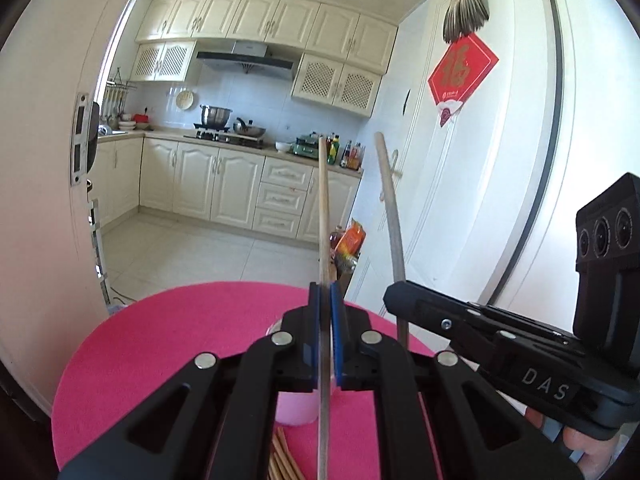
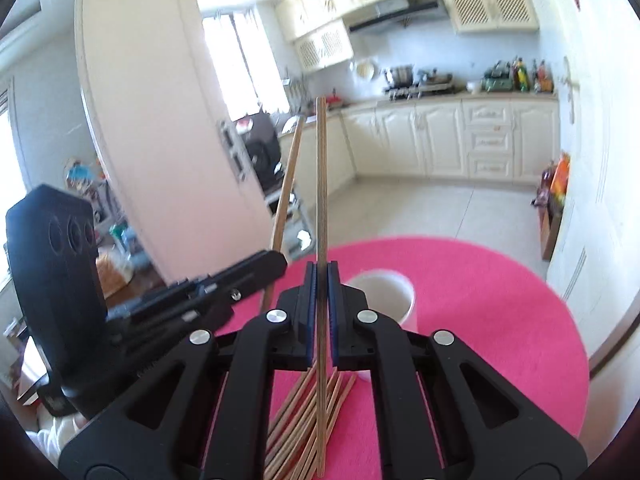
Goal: Organize utensils
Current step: 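Lift the chopstick with the right tool and drop it into the pink cup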
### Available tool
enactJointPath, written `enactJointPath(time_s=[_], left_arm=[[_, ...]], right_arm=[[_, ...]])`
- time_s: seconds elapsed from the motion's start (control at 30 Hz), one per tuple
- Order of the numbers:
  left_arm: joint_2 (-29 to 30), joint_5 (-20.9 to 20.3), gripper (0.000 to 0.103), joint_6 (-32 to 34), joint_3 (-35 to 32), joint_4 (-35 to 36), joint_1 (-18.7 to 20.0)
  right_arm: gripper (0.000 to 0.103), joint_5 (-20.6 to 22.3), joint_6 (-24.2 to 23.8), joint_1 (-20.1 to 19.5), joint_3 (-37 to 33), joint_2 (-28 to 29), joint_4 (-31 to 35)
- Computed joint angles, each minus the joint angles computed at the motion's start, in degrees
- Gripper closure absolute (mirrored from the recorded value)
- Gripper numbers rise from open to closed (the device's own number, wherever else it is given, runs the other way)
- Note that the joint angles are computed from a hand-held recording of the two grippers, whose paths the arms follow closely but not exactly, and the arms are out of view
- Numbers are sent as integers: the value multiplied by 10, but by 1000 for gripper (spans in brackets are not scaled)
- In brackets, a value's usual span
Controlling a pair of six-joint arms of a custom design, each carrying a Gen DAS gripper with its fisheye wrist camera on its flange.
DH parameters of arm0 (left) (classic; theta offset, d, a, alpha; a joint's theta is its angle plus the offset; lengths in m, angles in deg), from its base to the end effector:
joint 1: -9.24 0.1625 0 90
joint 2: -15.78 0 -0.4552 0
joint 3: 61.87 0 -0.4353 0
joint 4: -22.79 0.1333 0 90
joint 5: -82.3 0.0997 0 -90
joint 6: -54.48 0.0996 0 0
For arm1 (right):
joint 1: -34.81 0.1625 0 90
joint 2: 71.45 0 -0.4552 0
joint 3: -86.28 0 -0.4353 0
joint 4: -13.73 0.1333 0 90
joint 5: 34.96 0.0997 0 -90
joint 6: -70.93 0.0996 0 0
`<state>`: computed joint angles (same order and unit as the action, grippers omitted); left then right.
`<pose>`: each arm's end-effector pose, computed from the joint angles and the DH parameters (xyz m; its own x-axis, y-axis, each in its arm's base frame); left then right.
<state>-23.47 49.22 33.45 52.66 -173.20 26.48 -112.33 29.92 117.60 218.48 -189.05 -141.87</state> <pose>-0.4864 -0.3779 0.0337 -0.8271 0.2767 -0.4892 0.5617 0.3794 -0.7352 0.1101 -0.3653 0.4725 -0.7984 -0.4445 0.4061 -0.5896 0.4409 -0.6767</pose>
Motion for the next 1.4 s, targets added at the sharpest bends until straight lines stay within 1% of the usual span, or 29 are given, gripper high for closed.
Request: enactJointPath(time_s=[0.03, 0.07, 0.13, 0.23, 0.3, 0.33, 0.4, 0.43, 0.5, 0.57, 0.63, 0.73, 0.87, 1.0, 1.17, 1.2, 1.23, 1.3, 1.33, 1.4], left_arm=[[14, 4, 97, 24, -17, -24, 1], [27, 7, 97, 55, -31, -57, 4], [52, 12, 97, 95, -60, -102, 4], [77, 0, 97, 176, -107, -183, 24], [99, -4, 97, 230, -140, -236, 31], [105, -5, 97, 249, -146, -259, 32], [121, -20, 97, 282, -167, -300, 40], [126, -29, 97, 291, -174, -314, 43], [139, -29, 97, 322, -183, -347, 45], [152, -37, 97, 357, -194, -383, 50], [158, -32, 97, 360, -193, -384, 53], [161, -24, 97, 359, -184, -379, 55], [159, -15, 97, 344, -175, -352, 57], [146, -9, 97, 289, -155, -311, 59], [128, -8, 95, 238, -131, -258, 59], [125, -5, 87, 226, -127, -249, 58], [123, -2, 76, 214, -123, -240, 56], [118, 1, 74, 206, -113, -236, 53], [117, 5, 70, 202, -110, -230, 51], [111, 17, 67, 189, -105, -208, 47]], right_arm=[[97, 15, 5, -5, -2, 10, -26], [97, 17, 13, -2, -3, 22, -57], [97, 29, 26, -3, -12, 45, -101], [97, 60, 45, -13, -27, 71, -147], [97, 71, 50, -13, -31, 92, -195], [97, 75, 52, -13, -29, 96, -212], [97, 82, 53, -15, -31, 115, -253], [97, 84, 53, -15, -32, 119, -263], [97, 94, 51, -23, -37, 133, -284], [97, 90, 54, -18, -17, 130, -308], [97, 91, 48, -25, -17, 137, -311], [97, 96, 38, -37, -3, 132, -307], [97, 96, 23, -44, 12, 120, -296], [97, 93, 12, -50, 24, 107, -288], [97, 91, 16, -60, 30, 93, -274], [97, 90, 15, -61, 31, 90, -273], [97, 90, 15, -62, 35, 87, -272], [97, 84, 18, -63, 38, 83, -272], [97, 82, 21, -64, 40, 81, -274], [97, 78, 24, -65, 41, 77, -270]])
